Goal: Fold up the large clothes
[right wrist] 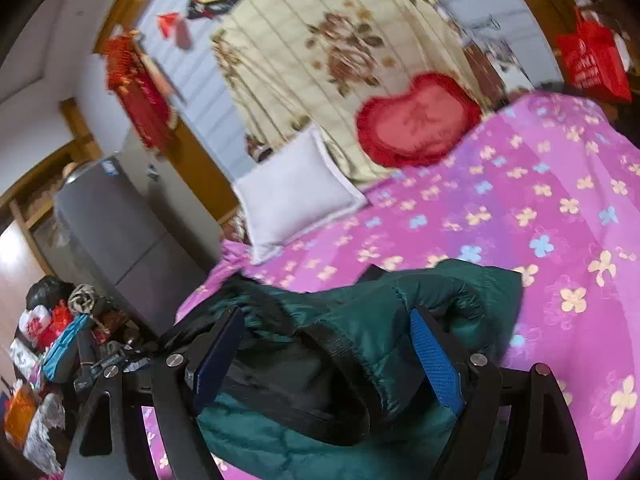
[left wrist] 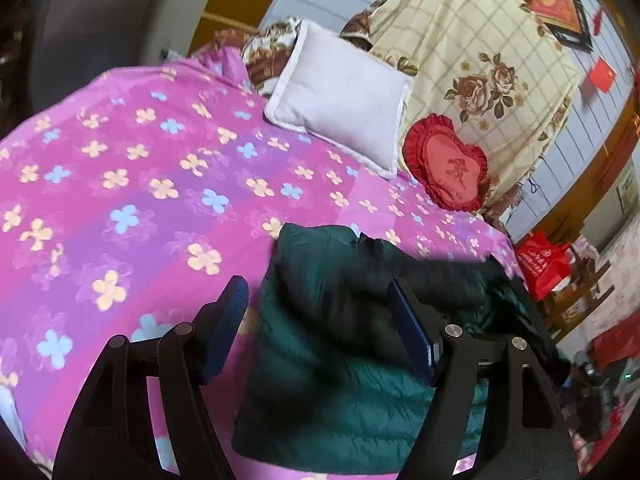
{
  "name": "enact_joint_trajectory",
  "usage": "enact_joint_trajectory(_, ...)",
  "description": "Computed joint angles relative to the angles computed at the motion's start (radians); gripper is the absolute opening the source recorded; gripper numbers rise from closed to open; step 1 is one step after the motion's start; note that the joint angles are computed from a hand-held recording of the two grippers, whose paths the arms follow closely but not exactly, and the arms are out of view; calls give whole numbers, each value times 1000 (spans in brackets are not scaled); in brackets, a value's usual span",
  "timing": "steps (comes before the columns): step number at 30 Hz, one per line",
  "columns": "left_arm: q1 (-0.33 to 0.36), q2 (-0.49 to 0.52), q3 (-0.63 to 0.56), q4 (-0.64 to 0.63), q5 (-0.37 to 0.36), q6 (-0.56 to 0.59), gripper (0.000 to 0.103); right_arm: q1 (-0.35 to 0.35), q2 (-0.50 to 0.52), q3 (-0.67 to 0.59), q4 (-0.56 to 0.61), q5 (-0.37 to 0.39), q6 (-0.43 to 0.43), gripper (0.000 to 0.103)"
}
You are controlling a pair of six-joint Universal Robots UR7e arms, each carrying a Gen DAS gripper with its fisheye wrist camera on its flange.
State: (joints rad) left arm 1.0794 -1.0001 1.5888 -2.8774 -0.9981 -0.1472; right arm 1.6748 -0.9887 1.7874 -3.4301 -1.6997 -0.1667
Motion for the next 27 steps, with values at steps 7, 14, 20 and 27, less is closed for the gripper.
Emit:
enact_joint_trajectory(7,-20,-13,88,-140,19,45,72,36,-3,28,-65,-6,-49,83)
enact_joint_trajectory(14,-25,76,11,-5,111,95,72,122,123,-92,133,-188,-236,83)
enact_joint_trajectory(20,5,162,-102,79,167,38,72,118,335,-435,318,-341,-212,83)
enact_joint_trajectory(27,37,225,-190,63,141,106,79,63,493,-735,521,-467,-120,83)
